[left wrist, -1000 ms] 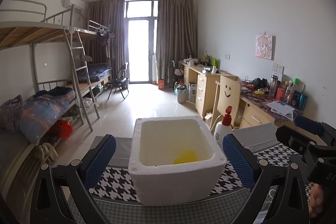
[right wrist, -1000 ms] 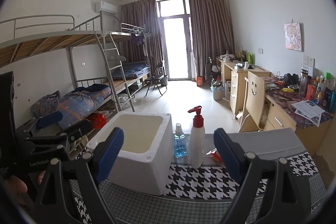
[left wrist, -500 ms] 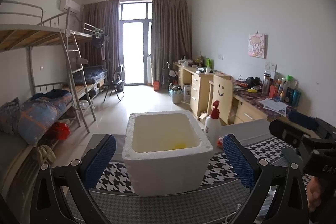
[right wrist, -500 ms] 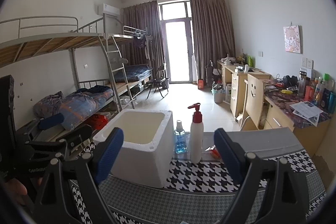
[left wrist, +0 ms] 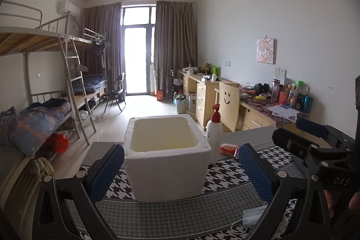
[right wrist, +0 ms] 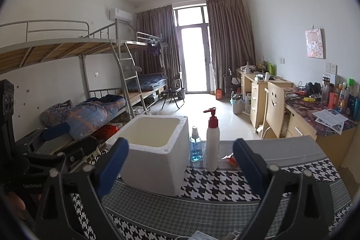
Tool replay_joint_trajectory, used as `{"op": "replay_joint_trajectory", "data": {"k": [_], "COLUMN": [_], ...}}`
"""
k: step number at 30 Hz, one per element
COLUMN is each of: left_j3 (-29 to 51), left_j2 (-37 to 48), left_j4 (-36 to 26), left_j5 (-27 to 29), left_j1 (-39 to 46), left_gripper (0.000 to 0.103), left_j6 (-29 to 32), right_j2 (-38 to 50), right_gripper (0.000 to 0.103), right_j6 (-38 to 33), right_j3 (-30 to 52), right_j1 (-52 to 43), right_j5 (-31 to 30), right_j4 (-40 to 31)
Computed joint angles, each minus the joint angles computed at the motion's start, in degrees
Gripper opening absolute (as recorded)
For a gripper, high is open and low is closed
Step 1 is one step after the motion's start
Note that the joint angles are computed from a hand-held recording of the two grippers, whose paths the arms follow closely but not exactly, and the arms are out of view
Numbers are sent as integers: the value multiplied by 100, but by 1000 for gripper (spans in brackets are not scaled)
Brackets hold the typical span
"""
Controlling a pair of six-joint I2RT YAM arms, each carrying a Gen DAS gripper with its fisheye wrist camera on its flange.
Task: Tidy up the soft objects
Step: 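Withdraw both open tools from the foam box back over the table, then move left tool toward blue face mask on the grey cloth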
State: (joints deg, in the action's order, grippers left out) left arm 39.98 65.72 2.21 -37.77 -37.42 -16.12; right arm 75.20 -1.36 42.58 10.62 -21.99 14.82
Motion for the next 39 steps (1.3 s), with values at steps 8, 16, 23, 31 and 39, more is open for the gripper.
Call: {"op": "replay_joint_trajectory", "data": {"k": [8, 16, 23, 31, 39], "left_j3": [-320, -427, -655, -600, -597], "left_j2": [-108, 13, 18, 452, 746], "left_j4": [259, 461, 804, 925, 1177], "left_j5": [-227, -299, -355, -64, 129], "left_j1": [-211, -312, -564, -546, -734], "left_gripper": [102, 102, 102, 102, 102], "left_j6": [-51, -169, -184, -359, -343], "right_j2": [-90, -294, -261, -326, -301], "right_gripper": [97, 97, 97, 97, 97], "right_j6": [-84, -102, -142, -228, -274], "right_j3": [-154, -451, -640, -934, -1022], "right_j1": [-145, -355, -542, -653, -911], "right_j5": [-33, -203, -240, -121, -117], "right_j4": [26, 75, 129, 285, 258]}}
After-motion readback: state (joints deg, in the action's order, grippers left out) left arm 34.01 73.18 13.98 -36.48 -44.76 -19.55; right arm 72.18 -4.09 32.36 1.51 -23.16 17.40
